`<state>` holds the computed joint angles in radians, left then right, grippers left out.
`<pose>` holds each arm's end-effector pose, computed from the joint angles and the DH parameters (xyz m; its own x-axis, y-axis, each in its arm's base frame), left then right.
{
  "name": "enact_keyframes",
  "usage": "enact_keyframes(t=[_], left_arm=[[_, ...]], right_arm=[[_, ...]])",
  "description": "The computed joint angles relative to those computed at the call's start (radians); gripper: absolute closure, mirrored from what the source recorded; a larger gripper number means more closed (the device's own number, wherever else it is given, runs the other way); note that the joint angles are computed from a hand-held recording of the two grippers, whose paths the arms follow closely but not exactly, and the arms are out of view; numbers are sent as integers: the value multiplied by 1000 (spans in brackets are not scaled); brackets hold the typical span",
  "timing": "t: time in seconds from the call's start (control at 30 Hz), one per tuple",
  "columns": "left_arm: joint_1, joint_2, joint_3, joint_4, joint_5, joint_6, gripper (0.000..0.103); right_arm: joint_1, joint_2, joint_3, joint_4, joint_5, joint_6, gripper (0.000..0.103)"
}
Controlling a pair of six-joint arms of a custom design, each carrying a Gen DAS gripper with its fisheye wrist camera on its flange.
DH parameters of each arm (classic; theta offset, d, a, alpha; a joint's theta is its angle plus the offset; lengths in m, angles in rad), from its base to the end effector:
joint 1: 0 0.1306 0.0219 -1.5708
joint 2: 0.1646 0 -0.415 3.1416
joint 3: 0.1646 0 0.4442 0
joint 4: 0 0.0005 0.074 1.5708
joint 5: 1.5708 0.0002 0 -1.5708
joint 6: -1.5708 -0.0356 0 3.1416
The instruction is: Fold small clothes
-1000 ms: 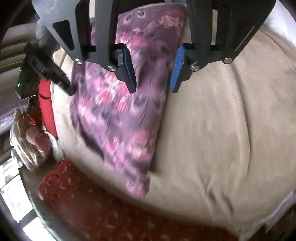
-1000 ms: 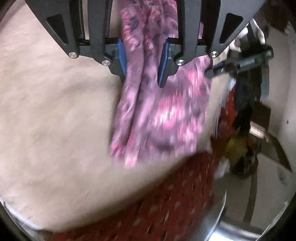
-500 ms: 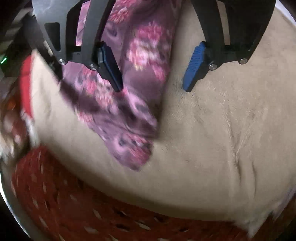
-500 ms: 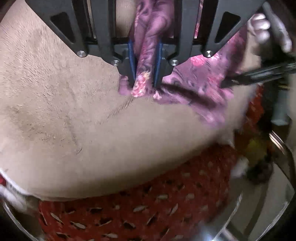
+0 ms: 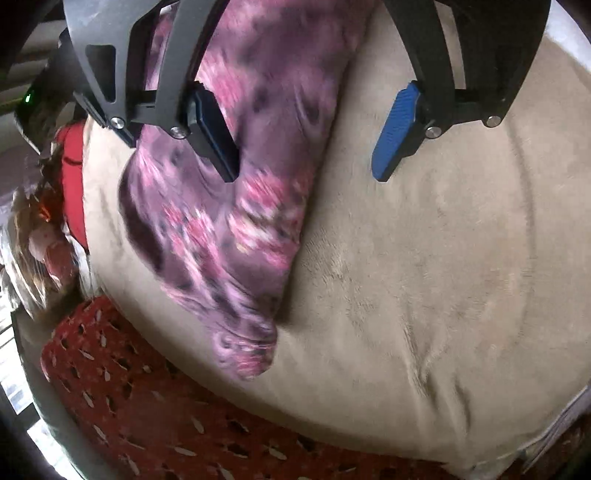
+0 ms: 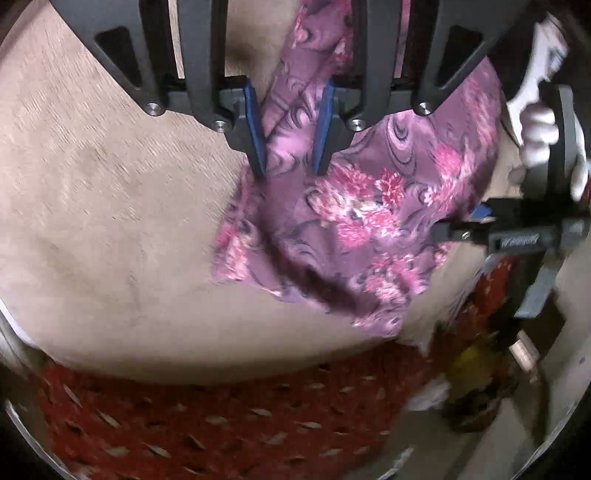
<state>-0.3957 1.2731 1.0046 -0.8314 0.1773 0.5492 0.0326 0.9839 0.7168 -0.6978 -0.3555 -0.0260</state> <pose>0.4075 -0.1776 0.3268 -0.9380 -0.1650 -0.3049 -0.0426 0.9277 -0.3709 0.3407 0.0230 0.3035 -0.8272 -0.0026 -0.5619 -0.2072 0.9309 0.3008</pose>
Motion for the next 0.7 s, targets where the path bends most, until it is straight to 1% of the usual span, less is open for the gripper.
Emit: enact_keyframes(t=[0.03, 0.07, 0.13, 0.17, 0.2, 0.23, 0.27, 0.3, 0.33, 0.37, 0.4, 0.43, 0.47, 0.5, 0.53, 0.57, 0.6, 0.63, 0.67, 0.7], left_arm=[[-2, -31, -12, -4, -2, -14, 29], [-6, -60, -27, -9, -11, -24, 29], [-27, -123, -71, -7, -56, -40, 29], [-40, -140, -96, -9, -78, -37, 29], [-45, -129, -100, -16, -84, -39, 28], [-53, -105, -112, -33, -76, -39, 26], [-52, -98, -121, -30, -60, -33, 25], [-47, -110, -140, -10, -46, -12, 25], [-43, -130, -147, -12, -42, 0, 25], [-40, -141, -147, -25, -37, -5, 25], [-37, -154, -146, -39, -41, -18, 25], [-37, -163, -148, -47, -50, -26, 25], [-34, -174, -154, -50, -51, -31, 25], [-32, -184, -163, -51, -45, -28, 25], [-28, -189, -172, -50, -29, -16, 25], [-26, -190, -179, -48, -17, -7, 25], [-28, -198, -189, -53, -9, -1, 25], [-33, -204, -194, -57, -10, 2, 25], [-40, -211, -198, -63, -15, 3, 25], [-45, -218, -201, -65, -28, -7, 25]], right_arm=[[-3, -28, 5, -29, 8, -17, 71], [-5, -60, 1, -46, -4, -2, 71], [-1, -131, -17, -97, -40, 63, 71], [9, -154, -27, -118, -37, 87, 72], [20, -172, -41, -136, -20, 112, 69], [55, -178, -58, -160, 39, 127, 68], [81, -160, -65, -166, 92, 122, 68], [88, -167, -84, -156, 123, 105, 67], [77, -179, -88, -147, 116, 83, 67], [66, -191, -86, -156, 118, 60, 66], [57, -217, -82, -169, 137, 21, 64], [34, -249, -87, -180, 110, 21, 63], [21, -273, -89, -188, 60, 18, 63], [-4, -300, -93, -203, -26, 20, 63], [-12, -307, -96, -215, -69, 19, 63], [-5, -319, -103, -233, -90, 15, 64], [19, -328, -116, -243, -84, 6, 67], [55, -325, -126, -260, -54, 8, 71], [85, -327, -142, -283, -17, 30, 93], [114, -332, -154, -285, 7, 51, 97]])
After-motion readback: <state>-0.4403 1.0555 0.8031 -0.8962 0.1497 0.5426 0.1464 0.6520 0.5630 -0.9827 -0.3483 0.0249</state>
